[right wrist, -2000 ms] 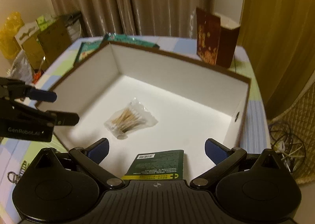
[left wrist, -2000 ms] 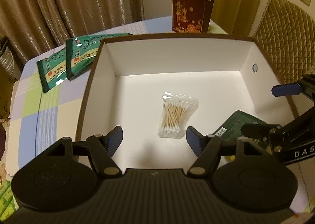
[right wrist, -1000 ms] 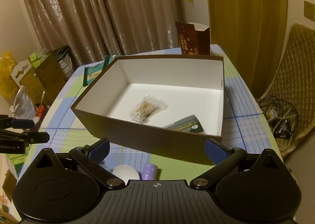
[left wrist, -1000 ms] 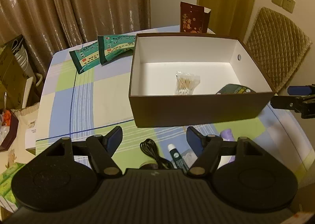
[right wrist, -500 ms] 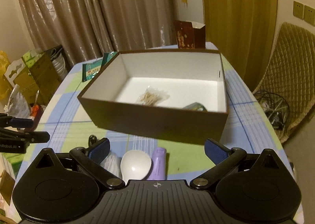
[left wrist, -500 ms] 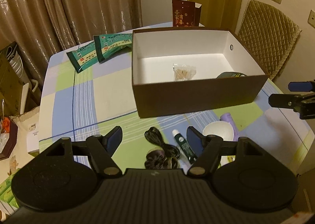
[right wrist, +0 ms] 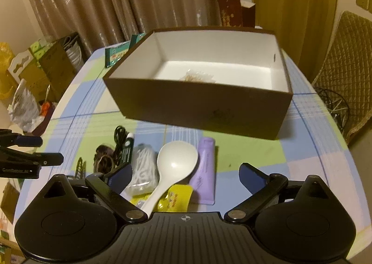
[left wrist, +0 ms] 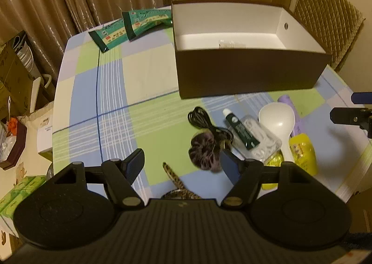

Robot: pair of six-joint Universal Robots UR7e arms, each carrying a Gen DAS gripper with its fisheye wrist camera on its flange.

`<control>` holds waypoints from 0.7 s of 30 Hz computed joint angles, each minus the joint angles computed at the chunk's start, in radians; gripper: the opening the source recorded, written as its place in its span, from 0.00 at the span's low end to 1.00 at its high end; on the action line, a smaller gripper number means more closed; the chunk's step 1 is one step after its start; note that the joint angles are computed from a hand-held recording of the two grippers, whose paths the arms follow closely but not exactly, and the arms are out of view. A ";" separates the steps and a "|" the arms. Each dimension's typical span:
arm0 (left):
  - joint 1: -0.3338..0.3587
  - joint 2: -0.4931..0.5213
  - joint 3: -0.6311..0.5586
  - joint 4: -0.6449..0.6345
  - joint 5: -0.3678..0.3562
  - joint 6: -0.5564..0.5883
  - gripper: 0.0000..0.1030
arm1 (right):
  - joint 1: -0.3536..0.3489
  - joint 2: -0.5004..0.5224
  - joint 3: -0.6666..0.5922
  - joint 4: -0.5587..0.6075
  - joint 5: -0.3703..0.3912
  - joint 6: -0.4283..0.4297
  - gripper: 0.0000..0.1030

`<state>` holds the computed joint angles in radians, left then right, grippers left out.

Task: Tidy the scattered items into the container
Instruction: 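Grasp the leopard-print claw clip with the left tool while the right tool grasps the white ladle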

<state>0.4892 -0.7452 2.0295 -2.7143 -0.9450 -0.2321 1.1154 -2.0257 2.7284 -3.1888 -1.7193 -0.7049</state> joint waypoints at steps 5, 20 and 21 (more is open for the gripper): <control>0.007 0.000 0.012 0.009 -0.010 -0.017 0.66 | 0.003 0.020 0.009 -0.004 -0.013 0.002 0.90; 0.053 0.026 0.034 0.066 -0.012 -0.111 0.66 | -0.037 0.062 0.009 0.033 -0.014 0.016 0.72; 0.056 0.033 0.031 0.063 -0.011 -0.119 0.66 | -0.038 0.064 0.008 0.033 -0.014 0.017 0.72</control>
